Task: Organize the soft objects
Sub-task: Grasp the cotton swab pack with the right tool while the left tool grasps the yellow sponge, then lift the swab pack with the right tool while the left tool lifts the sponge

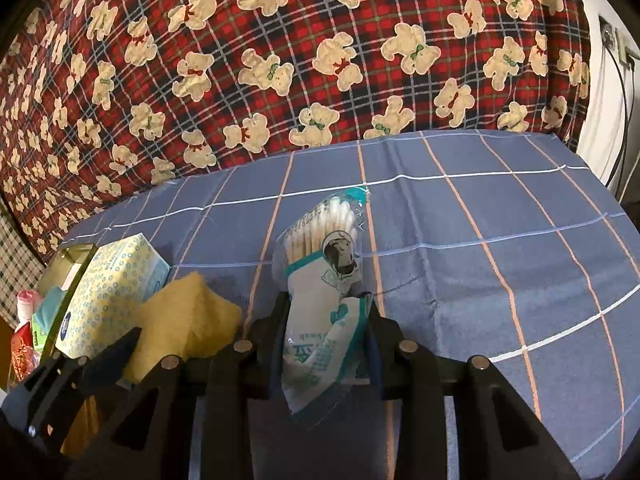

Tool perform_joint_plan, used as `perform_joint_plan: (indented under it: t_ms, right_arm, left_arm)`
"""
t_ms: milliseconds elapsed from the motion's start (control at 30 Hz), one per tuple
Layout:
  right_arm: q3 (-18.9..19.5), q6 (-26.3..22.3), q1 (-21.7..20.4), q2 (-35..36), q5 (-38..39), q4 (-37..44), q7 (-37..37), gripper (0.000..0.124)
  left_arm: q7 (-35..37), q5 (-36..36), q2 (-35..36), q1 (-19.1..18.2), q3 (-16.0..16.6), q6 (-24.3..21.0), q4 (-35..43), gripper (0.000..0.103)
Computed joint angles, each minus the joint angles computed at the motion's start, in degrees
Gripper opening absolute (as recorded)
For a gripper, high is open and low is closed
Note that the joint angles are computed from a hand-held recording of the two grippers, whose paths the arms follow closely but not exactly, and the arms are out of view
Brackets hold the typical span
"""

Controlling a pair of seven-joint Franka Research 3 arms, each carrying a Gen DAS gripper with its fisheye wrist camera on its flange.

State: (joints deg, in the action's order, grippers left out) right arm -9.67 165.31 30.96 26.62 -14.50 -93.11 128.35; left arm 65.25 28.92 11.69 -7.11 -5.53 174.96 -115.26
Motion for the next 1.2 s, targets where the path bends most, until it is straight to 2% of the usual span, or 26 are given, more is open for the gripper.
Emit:
perform_joint_plan:
  t_ms: [67,133,167,233,300,400,433,500,700,867,1000,1200]
  right_arm:
    - [-0.9,-0.4,0.8,0.2,-0.9,0.3,0.8,0.036]
    - [-1.9,-0.2,1.7,0.3,-2.3,0.4,1.9,0.036]
    - [-2.3,0.1,2.0,0.3,-2.9,0.3,2.4,0.036]
    - [-2.8,0.7,2.4,0.3,-3.9,0.2,3.1,0.036]
    - [-3.0,0.8,2.6,0.5,-4.7,0.4,3.4,0.036]
    - [-3.2,1.8,2.7,0.6,-5.3,0.4,3.9,0.036]
    - [-3.7,2.1,3.1,0.6,-5.6,0.2,4.4,0.036]
    - [-4.1,2.7,3.4,0.6,-5.9,0.0,4.9,0.036]
    - [-5.9,5.4,4.5,0.4,-6.0,-1.0,6.8,0.036]
    - [-7.2,6.5,5.6,0.4,-6.0,-1.4,7.2,0.036]
    - [-8.0,7.3,6.3,0.5,-5.8,-1.4,7.0,0.036]
    - [-11.1,8.2,8.8,0.3,-6.6,-2.1,8.8,0.036]
  left_arm:
    - [-0.3,-0.5,0.4,0.1,-0.1,1.4,0.0,0.038]
    - [2.1,-3.9,0.9,2.1,-2.3,1.8,0.2,0.038]
    - [2.3,-4.7,1.0,2.3,-2.4,2.4,0.2,0.038]
    - [1.5,-4.3,1.0,1.4,-1.1,3.1,0.1,0.038]
    - [2.1,-5.4,1.1,2.0,-1.7,3.4,0.0,0.038]
    - [0.8,-4.0,0.9,0.5,0.2,3.9,-0.2,0.038]
    - [1.3,-4.7,0.9,1.3,-0.5,4.3,-0.4,0.038]
    - [0.6,-4.3,0.8,0.8,0.3,4.8,-0.6,0.038]
    - [3.0,-7.7,1.0,3.9,-2.7,5.8,-1.0,0.038]
    - [2.0,-6.9,0.7,2.0,-0.4,6.7,-1.5,0.038]
    - [2.7,-8.1,0.6,3.1,-1.6,6.5,-1.6,0.038]
    - [0.9,-6.6,0.4,1.2,0.8,7.3,-2.0,0.038]
